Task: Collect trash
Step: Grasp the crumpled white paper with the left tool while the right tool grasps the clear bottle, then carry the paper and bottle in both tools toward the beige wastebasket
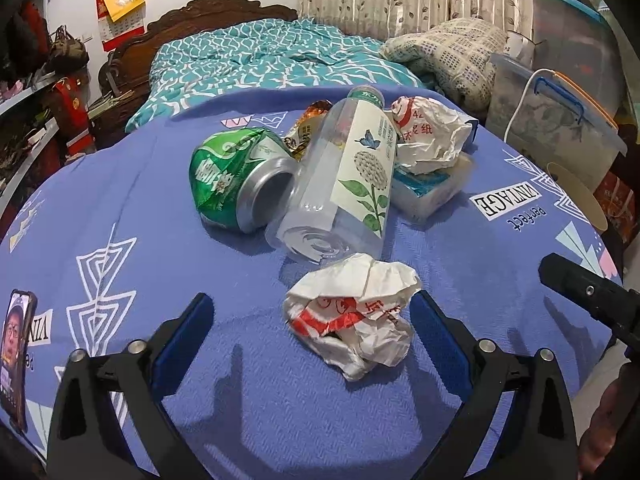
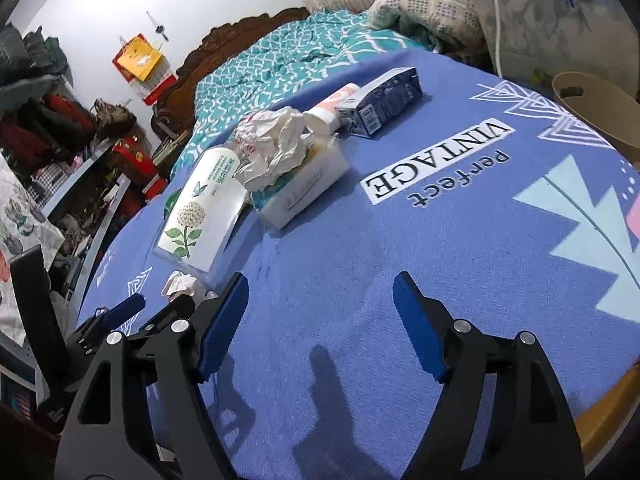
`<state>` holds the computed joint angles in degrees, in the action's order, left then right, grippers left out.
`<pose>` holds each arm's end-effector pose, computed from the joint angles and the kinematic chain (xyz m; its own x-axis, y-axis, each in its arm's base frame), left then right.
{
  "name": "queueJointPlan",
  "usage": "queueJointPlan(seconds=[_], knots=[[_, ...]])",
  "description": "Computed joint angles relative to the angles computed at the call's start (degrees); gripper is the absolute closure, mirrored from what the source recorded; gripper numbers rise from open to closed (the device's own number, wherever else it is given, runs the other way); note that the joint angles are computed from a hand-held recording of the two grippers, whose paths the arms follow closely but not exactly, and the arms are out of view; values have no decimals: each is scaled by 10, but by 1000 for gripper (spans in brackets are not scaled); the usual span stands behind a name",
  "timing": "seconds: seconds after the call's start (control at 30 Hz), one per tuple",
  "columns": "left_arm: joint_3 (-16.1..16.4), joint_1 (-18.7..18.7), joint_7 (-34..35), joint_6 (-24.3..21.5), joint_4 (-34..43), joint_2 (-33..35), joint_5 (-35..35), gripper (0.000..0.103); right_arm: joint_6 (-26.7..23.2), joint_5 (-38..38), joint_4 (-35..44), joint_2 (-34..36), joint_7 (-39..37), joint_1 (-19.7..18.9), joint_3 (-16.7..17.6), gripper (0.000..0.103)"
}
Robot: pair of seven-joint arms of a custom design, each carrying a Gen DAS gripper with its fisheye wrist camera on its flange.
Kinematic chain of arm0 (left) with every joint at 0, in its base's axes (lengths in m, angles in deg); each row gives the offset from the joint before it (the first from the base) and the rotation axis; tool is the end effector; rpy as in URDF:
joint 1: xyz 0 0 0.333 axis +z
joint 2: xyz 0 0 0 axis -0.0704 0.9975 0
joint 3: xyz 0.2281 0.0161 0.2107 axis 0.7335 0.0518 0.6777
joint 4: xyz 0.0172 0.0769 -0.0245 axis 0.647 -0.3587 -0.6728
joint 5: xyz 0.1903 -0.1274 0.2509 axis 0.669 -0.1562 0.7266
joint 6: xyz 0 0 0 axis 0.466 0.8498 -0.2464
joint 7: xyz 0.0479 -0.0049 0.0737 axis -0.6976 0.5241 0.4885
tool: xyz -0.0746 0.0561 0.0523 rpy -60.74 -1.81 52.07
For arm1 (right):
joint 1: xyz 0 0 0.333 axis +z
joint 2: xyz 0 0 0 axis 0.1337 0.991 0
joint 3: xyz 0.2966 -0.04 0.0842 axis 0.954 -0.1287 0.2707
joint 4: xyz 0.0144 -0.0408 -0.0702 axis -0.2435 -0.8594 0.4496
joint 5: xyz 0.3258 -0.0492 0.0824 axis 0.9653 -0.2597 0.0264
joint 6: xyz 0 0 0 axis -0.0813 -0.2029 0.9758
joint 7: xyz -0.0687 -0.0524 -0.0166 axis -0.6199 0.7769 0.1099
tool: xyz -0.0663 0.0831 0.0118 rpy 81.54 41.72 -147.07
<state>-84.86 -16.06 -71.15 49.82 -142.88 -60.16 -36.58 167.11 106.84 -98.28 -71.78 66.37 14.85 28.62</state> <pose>0.3976 -0.2219 0.4926 0.5542 -0.8324 -0.0039 -0.6237 -0.4121 -0.6642 0.5344 0.0958 0.4915 0.5744 -0.6845 -0.4490 -0.7655 -0.2548 -0.5908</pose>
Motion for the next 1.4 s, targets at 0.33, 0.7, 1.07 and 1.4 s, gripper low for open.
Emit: queueJointPlan(seconds=[0.33, 0.7, 1.07, 1.4], knots=[[-1, 18, -47, 85, -89, -84, -9, 72, -93, -39, 149, 90, 97, 26, 42, 17], [-27, 43, -31, 85, -152, -170, -67, 72, -109, -127, 229, 175, 226, 73, 85, 25], [-42, 73, -11, 123, -157, -185, -73, 71, -162, -119, 176, 87, 5, 27, 63, 36], [-34, 67, 54, 161, -67, -64, -64, 71, -33, -123, 33, -8, -205, 13, 6, 19]])
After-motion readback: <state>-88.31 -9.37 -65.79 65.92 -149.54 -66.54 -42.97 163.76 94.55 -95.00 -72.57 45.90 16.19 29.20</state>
